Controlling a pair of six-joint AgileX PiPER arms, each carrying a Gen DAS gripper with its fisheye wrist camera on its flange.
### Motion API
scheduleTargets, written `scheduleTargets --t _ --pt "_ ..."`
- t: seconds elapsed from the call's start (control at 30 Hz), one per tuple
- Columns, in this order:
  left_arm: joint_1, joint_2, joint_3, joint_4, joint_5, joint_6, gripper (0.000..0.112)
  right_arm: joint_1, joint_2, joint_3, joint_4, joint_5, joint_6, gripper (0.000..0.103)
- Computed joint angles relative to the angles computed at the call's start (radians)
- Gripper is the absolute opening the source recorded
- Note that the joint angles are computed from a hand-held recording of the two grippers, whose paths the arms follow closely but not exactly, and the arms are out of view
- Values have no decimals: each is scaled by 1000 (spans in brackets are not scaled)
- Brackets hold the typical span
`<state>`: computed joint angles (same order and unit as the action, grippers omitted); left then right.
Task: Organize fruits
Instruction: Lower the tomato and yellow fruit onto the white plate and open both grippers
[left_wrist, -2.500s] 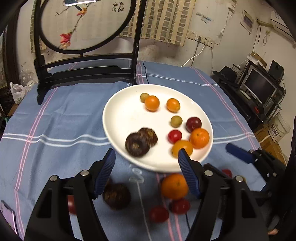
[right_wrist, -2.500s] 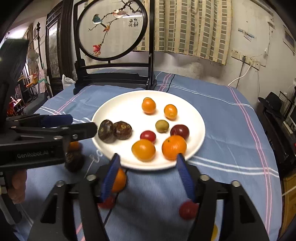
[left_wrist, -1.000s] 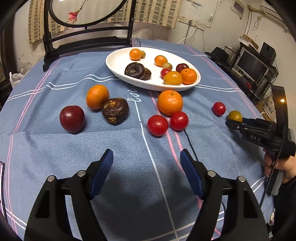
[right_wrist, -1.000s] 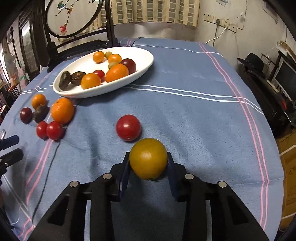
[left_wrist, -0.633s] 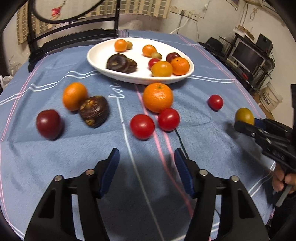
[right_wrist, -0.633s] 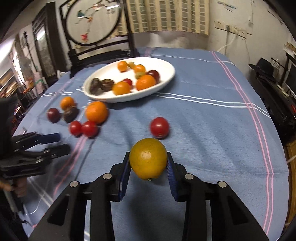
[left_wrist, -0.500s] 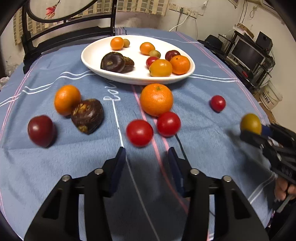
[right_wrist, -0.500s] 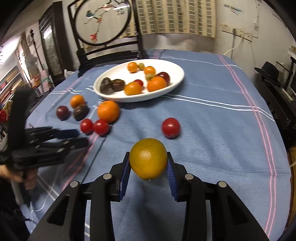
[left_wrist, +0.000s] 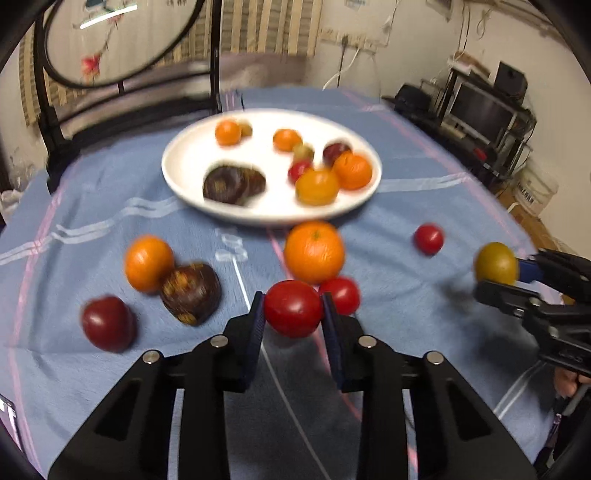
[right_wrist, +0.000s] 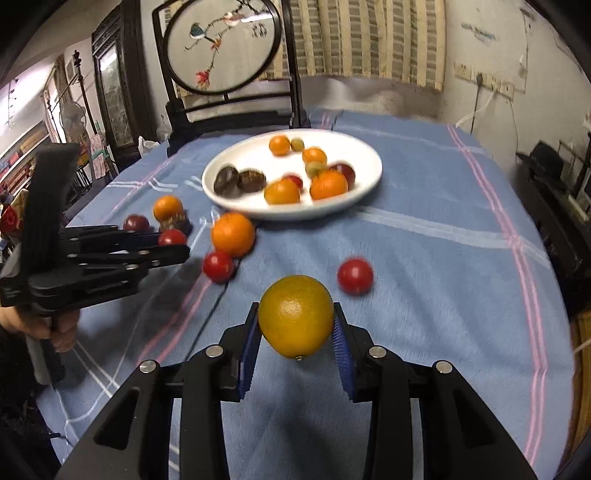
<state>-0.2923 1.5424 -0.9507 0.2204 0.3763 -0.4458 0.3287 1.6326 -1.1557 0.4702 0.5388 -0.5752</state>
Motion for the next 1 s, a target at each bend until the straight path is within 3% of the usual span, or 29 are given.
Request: scheduleTargets --t 0.1,0.27,0.53,0.8,0.83,0.9,1.0 --pt "26 -6 -74 -40 45 57 30 31 29 -89 -46 -15 47 37" --pt "68 90 -273 34 132 -3 30 88 133 -255 -122 -26 130 37" --pt "117 292 -516 -4 190 10 29 179 417 -638 -328 102 373 37" --pt "156 419 -637 -21 237 -15 30 228 569 -824 -463 166 503 38" --pt "158 423 -640 -11 239 -35 43 232 580 -841 -480 176 517 38" --pt "155 408 -621 28 240 -97 71 233 572 -827 -503 166 542 53" --pt "146 318 -505 107 168 -161 72 211 490 -707 -452 105 512 54"
